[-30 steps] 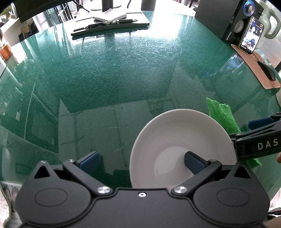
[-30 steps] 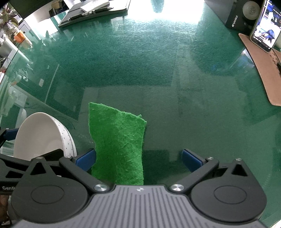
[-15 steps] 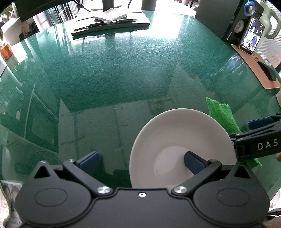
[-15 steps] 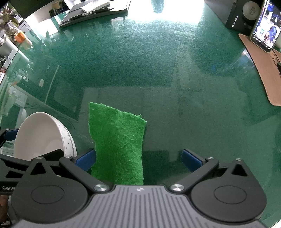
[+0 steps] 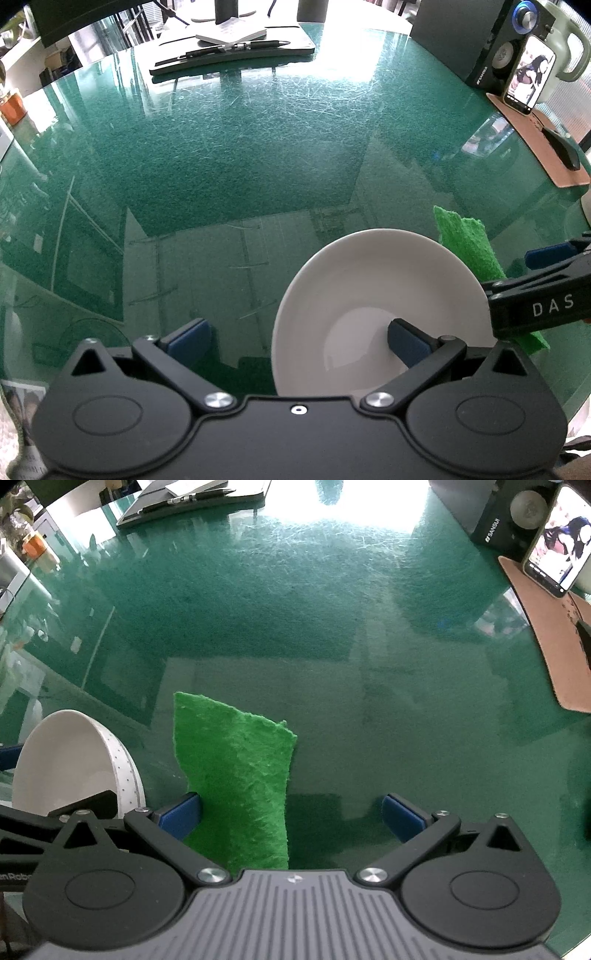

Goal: Clean bowl

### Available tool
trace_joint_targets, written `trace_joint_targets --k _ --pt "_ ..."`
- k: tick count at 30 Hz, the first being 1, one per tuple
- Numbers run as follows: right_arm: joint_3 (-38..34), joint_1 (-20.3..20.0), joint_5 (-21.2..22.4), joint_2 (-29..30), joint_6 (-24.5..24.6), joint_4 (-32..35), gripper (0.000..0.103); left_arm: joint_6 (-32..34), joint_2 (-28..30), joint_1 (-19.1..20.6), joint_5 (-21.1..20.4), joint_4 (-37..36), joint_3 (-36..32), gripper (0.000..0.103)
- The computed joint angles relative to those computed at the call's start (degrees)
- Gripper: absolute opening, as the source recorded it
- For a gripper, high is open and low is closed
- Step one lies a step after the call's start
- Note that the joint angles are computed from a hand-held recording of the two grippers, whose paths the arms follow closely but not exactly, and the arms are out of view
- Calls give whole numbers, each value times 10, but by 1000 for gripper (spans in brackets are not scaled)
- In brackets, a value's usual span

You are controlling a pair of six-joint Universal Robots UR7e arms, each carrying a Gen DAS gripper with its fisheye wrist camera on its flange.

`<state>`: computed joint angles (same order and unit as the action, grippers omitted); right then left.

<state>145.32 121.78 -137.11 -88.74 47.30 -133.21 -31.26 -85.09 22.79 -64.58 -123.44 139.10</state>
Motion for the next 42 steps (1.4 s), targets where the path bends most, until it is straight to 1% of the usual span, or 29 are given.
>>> trace_joint_targets --k 1,2,4,5,6,7,8,10,13,15,16,17,18,19,20,22,25,29,31,32,33,34,35,36,37,38,39,42 --pt "2 0 -3 0 -8 -2 103 0 2 1 -1 3 -2 103" --pt "10 2 -16 0 -26 -20 103 -1 4 3 -3 9 -7 103" --pt "23 4 -28 0 -46 -53 103 -7 11 7 -7 25 -18 103" --pt "27 3 -33 -2 -58 -62 103 -21 13 6 -3 36 -23 103" --pt "25 -4 -26 -9 -74 -54 103 -25 9 3 4 38 -23 103" --pt "20 -12 -19 -20 -73 -38 102 -29 5 0 11 40 -22 103" --pt "23 -14 -17 -31 -71 -41 102 -33 1 -4 18 43 -22 103" --pt "37 -10 -19 -55 -78 -69 102 -40 -7 -11 29 57 -25 103" --pt "46 24 -48 -76 -102 -77 102 -42 -11 -17 32 57 -22 103" --pt "55 53 -65 -83 -133 -100 89 -39 -8 -19 29 53 -22 103" --pt "58 54 -64 -84 -141 -109 67 -39 -6 -18 27 56 -23 103" --pt "59 51 -56 -87 -146 -113 48 -39 -4 -18 25 58 -24 103" --pt "58 41 -45 -91 -146 -112 43 -39 -1 -17 23 61 -26 103" --pt "59 26 -29 -96 -150 -116 43 -39 1 -17 21 63 -27 103" --pt "62 21 -23 -96 -153 -128 43 -39 3 -16 19 66 -28 103" --pt "69 16 -11 -93 -160 -151 43 -42 5 -12 21 65 -28 103" --pt "74 14 -7 -68 -168 -169 45 -42 7 -9 19 65 -29 103" --pt "67 45 -37 -35 -155 -144 47 -33 15 -12 18 68 -31 103" --pt "73 54 -51 -21 -172 -160 47 -34 18 -17 18 72 -31 103" --pt "77 57 -56 -17 -175 -171 43 -35 17 -16 18 72 -30 103" --pt "82 61 -65 -16 -167 -180 37 -39 13 -13 14 70 -29 103" --pt "84 61 -70 -23 -157 -179 12 -42 10 -10 10 68 -28 103" --pt "87 57 -63 -34 -162 -179 10 -45 7 -8 7 67 -27 103" --pt "96 39 -32 -65 -160 -202 10 -51 3 -2 0 66 -26 103" --pt "105 16 8 -103 -161 -222 10 -55 3 0 -2 71 -27 103" --pt "119 -13 56 -153 -145 -257 10 -59 3 3 -4 75 -28 103" --pt "126 -26 83 -178 -153 -267 10 -61 2 4 -5 76 -28 103" --pt "129 -42 127 -213 -156 -270 10 -61 4 -1 0 81 -29 103"
